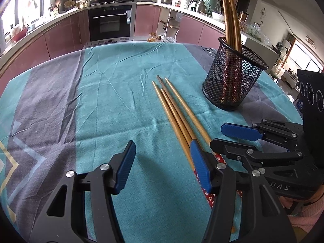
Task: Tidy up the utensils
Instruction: 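Move both open tools back over the chopsticks lying on the cloth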
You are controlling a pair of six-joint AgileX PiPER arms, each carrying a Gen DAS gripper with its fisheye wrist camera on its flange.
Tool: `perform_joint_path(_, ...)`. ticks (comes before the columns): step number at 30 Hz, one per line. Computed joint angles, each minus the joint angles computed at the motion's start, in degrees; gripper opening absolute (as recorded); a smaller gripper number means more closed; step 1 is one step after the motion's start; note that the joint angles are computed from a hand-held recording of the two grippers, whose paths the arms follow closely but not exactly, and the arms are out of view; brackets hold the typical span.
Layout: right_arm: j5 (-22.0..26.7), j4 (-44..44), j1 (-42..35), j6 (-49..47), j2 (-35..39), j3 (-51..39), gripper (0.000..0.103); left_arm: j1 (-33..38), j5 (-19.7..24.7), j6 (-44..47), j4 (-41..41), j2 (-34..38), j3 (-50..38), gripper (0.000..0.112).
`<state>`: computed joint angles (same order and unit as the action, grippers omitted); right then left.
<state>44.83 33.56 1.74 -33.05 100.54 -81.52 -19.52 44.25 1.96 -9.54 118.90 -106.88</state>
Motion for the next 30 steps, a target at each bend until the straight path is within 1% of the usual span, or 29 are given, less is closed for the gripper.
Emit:
perform_joint_path(7,0.29,0.85,-0.49,-0.7,-0.01,0.11,0.032,-1.13,2.03,-1.73,2.45,2.46,-3.6,0.053)
perform_joint_path(11,0.44,0.95,-0.74,-0.87,-0.16,0.21,0.03,-1.23,2.13,-1.87,2.85,2.91,-4.17,0.051)
perform_joint_path(20,0.72,0.67,-0.97,-1.09,-0.13,0.03,0.03,-1.27,3.07,-2.1,3.91,4.07,-5.98,0.047)
perform_joint_path(27,0.89,-0.4,-0.57,-0.14,0.43,-1.03,0.03,-1.66,4.12,-3.01,5.76,5.57,-8.39,0.041)
perform_joint_path(28,0.87,-0.71,-0.32,0.21,0.7,-1.44,0.03,-1.67,4.17,-3.18,5.97,5.7,-8.6,0.038)
perform_joint_path(30,0.85,-1.45,0.21,0.89,1.23,-2.23,0.03,-1.58,4.36,-3.16,5.92,5.91,-8.97,0.036)
